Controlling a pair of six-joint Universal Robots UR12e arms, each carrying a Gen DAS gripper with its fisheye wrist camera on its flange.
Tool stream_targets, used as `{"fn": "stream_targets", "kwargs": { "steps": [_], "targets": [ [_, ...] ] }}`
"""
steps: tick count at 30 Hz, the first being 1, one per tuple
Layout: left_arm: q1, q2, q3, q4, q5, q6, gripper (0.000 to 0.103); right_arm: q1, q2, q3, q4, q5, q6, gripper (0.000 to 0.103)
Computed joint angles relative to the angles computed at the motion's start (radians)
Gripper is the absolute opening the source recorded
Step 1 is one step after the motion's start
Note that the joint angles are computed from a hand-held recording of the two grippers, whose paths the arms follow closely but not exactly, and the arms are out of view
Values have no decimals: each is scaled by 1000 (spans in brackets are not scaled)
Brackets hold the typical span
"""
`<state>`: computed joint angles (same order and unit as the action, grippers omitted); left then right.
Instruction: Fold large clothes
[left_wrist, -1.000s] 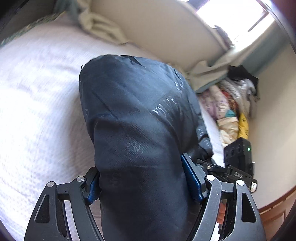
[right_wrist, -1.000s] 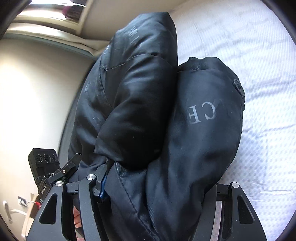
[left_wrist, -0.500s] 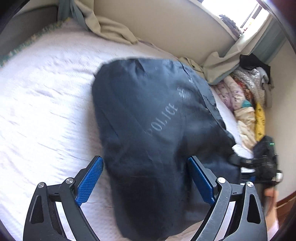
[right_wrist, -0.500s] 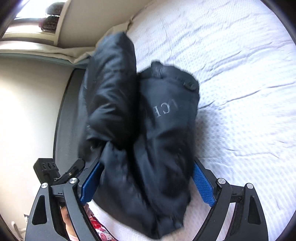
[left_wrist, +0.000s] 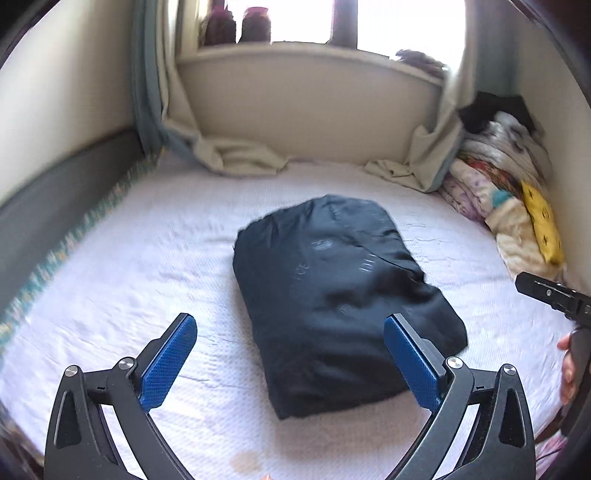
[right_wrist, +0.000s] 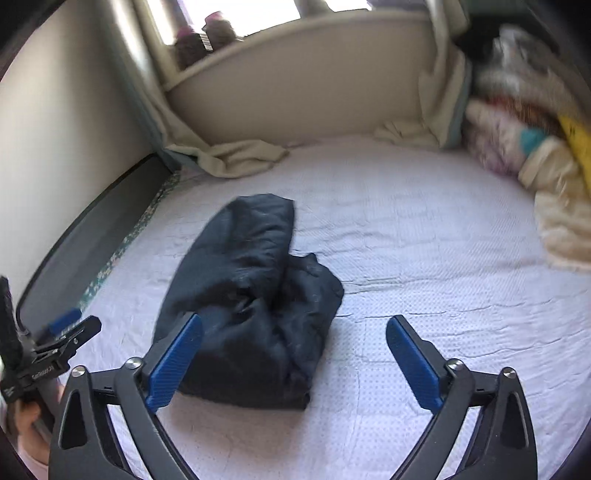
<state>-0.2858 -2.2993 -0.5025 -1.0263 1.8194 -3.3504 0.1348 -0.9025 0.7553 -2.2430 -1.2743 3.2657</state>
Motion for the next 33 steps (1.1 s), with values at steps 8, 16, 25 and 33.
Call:
{"fn": "stream_targets", "kwargs": {
  "steps": [8,16,25,33],
  "targets": [
    [-56,136,-273,168,68,11,102,64,-145,269,-130,-110,-106,103],
    [-112,149,-341,207,269,65,102,98,-180,376,-194,-235,-57,103],
    [-89,189,-414,163,158,-77,102,98,-197,419,-222,-240,-45,103],
    [-92,188,-421,174,193,-96,102,90,-199,420,-210,-203,-27,103]
  ]
}}
